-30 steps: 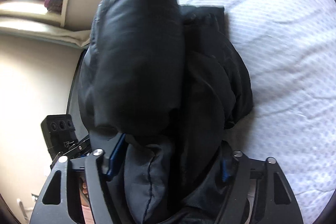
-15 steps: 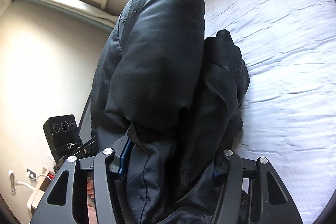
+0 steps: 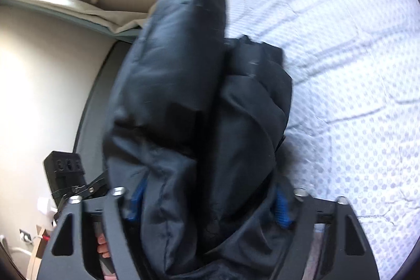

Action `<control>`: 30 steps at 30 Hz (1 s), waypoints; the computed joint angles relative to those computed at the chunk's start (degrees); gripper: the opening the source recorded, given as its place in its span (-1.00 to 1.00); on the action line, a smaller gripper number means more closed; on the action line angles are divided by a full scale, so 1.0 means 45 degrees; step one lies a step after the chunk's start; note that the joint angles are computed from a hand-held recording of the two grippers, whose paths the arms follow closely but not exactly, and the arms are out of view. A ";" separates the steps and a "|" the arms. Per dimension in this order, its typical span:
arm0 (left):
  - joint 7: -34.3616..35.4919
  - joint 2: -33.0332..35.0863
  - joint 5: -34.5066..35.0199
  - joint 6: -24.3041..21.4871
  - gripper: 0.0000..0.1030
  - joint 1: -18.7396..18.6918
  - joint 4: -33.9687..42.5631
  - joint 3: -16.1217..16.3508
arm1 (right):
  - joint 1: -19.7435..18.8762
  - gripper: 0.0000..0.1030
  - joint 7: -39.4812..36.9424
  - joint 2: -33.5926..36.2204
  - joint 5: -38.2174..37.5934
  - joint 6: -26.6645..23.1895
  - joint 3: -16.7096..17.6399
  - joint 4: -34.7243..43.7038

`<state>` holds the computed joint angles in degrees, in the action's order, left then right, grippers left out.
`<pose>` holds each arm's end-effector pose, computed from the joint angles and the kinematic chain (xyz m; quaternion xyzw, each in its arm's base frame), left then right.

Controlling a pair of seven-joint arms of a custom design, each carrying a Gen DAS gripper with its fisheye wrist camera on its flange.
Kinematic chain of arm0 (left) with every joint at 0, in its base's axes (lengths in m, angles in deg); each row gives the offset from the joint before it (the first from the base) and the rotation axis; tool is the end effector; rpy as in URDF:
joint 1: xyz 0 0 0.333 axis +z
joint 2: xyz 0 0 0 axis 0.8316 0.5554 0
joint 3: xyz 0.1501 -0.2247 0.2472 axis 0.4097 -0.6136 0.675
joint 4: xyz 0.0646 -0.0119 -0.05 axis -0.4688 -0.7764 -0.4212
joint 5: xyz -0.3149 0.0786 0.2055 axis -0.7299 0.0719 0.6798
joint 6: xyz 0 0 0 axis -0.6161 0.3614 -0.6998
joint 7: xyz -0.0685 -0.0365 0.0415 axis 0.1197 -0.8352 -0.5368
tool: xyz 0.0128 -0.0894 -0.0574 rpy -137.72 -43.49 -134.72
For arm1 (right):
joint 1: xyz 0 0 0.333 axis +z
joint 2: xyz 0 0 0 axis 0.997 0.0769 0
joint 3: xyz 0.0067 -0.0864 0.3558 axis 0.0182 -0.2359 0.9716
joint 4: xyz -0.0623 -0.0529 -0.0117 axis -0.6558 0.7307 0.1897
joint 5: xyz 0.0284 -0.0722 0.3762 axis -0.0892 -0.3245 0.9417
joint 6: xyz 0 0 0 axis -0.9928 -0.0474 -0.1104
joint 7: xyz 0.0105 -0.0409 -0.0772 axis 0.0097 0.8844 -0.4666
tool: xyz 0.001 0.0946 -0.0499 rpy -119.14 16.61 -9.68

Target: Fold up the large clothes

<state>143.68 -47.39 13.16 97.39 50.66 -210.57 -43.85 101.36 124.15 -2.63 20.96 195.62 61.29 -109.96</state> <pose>0.5400 -0.1072 0.4716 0.6669 -0.6438 0.3752 0.0006 0.5651 0.2149 0.4240 -0.5885 0.6892 0.1483 0.3957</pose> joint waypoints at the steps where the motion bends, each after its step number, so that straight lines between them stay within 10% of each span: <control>1: -0.0491 -0.0064 0.0673 0.0224 0.96 -0.0041 -0.0078 -0.0038 | -0.0038 0.70 0.0257 0.0029 -0.0043 -0.0138 -0.0041 -0.0057; 10: -0.4667 -0.2118 0.6375 0.2597 0.93 -0.0487 -0.1888 0.0083 | -0.0304 0.73 0.1663 -0.0910 -0.1329 -0.1000 -0.0428 -0.0384; 17: -0.5018 -0.2560 0.8191 0.2664 0.93 -0.1637 -0.2352 0.0291 | 0.0404 0.70 0.3592 -0.2893 -0.4971 0.2364 -0.0423 -0.1758; 22: -0.7961 -0.2185 1.1835 0.2754 0.93 -0.0892 -0.2379 -0.0716 | 0.1301 0.11 0.3383 -0.4158 -0.7100 0.4008 -0.0280 -0.2698; 27: -1.0092 -0.2013 1.4570 0.2857 0.95 -0.0441 -0.2428 -0.1038 | 0.1028 -0.58 0.6132 -0.3551 -1.1584 0.1980 0.0291 -0.2101; 30: -1.0630 -0.1894 1.5402 0.2753 0.98 -0.0634 -0.2424 -0.0808 | 0.1099 -0.66 0.7246 -0.3020 -1.2570 0.1506 0.0149 -0.2111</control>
